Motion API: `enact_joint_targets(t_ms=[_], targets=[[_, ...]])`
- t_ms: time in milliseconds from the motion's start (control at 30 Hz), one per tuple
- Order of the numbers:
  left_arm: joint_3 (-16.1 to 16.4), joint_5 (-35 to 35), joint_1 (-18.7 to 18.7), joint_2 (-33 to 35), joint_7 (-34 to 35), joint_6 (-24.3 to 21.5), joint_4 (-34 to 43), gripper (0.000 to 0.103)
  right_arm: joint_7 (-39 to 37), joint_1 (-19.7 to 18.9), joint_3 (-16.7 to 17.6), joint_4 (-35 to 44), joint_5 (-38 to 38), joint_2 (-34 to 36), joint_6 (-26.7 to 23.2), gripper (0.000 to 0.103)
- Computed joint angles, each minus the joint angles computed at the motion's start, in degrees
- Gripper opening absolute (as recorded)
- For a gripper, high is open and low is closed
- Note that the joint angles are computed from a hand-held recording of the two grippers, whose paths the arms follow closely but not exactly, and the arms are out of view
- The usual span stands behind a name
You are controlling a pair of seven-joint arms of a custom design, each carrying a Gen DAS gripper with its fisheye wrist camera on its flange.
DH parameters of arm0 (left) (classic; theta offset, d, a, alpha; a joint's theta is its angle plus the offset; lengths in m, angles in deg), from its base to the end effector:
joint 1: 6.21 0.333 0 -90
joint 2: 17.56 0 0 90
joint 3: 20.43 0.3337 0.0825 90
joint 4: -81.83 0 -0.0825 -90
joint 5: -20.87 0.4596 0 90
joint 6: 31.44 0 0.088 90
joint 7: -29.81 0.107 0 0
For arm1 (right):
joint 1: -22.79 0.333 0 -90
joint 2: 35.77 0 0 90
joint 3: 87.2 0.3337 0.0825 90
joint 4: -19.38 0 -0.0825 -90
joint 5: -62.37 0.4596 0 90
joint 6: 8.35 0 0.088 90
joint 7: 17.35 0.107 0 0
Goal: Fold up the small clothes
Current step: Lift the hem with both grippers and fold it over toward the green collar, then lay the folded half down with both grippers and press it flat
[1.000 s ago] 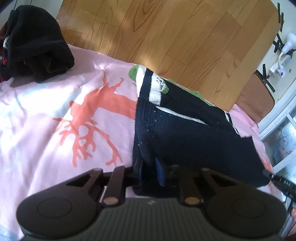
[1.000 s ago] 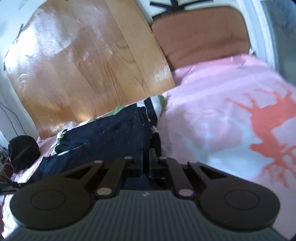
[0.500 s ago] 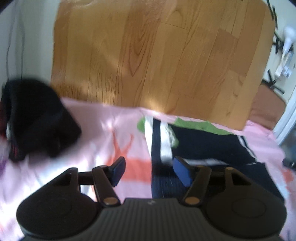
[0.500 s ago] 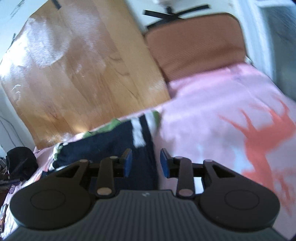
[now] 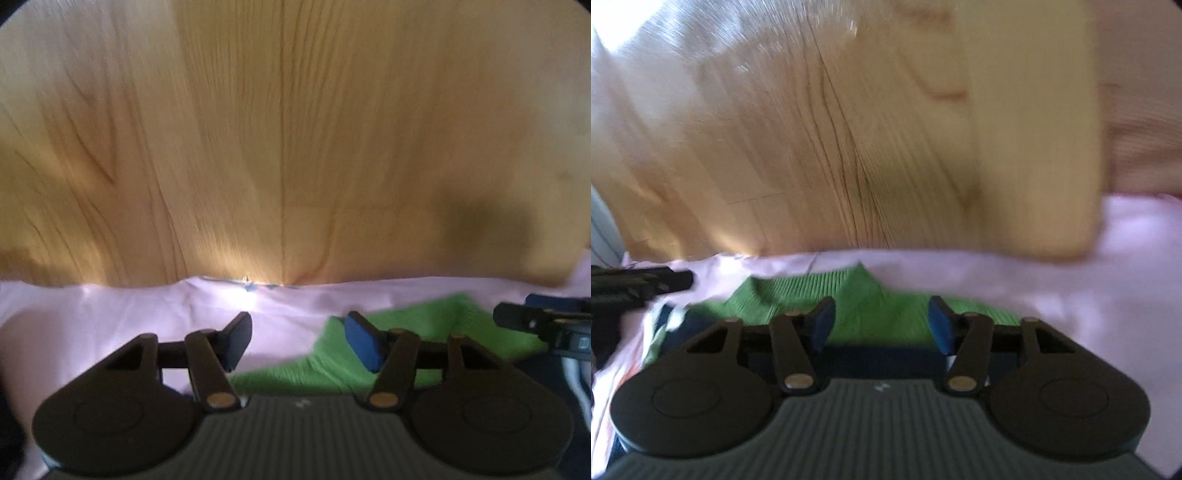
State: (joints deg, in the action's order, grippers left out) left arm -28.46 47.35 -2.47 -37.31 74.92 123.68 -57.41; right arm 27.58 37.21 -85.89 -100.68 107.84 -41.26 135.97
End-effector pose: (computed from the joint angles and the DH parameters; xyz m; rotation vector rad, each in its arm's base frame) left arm 0.5354 -0.0583 0.4791 -2.0703 1.4621 -0.5695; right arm 0.6089 0.1651 0.5053 -2.0490 1.1822 -0.1391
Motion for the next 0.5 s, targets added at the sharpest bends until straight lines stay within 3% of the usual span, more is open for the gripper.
enact_joint_targets(t_ms=[67, 133, 200, 233, 267, 300, 400, 500], targets=[[1.4, -2.8, -0.8, 3.0, 1.6, 0.6, 1.0, 0.057, 1.5, 0.3, 0.7, 3.3, -1.2, 3.6, -0.4, 0.070], [2.6, -4.8, -1.6, 3.6, 4.2, 3.7, -0.1, 0.045, 3.1, 0.4, 1.3, 5.4, -2.8, 6.4, -0.8, 0.071], [3.6, -6.8, -2.9, 3.8, 8.2, 6.9, -1.0, 0.012, 3.8, 0.4, 1.9, 6.2, -4.6, 7.9, -0.7, 0.068], [3.5, -7.6, -3.1, 3.5, 9.2, 7.4, -1.3, 0.011, 1.4, 0.5, 2.4, 5.1, -3.8, 7.4, 1.7, 0.049], [1.8, -5.4, -1.6, 3.0, 7.3, 7.3, -1.5, 0.010, 0.0, 0.5, 2.5, 5.0, -4.1, 7.2, 0.8, 0.024], [0.9, -4.0, -0.8, 2.4, 6.5, 7.6, -1.9, 0.010, -0.9, 0.3, 2.5, 4.9, -2.5, 6.7, -0.3, 0.013], [0.0, -2.5, -0.3, -2.6, 4.0, 10.7, -5.7, 0.010, -7.3, 0.3, 1.9, 1.1, 4.9, 1.7, 0.8, 0.011], [0.1, -3.7, -1.4, -10.8, 4.0, 14.0, -11.1, 0.009, -12.4, 0.7, -0.4, -3.5, 10.1, -5.7, -1.6, 0.011]])
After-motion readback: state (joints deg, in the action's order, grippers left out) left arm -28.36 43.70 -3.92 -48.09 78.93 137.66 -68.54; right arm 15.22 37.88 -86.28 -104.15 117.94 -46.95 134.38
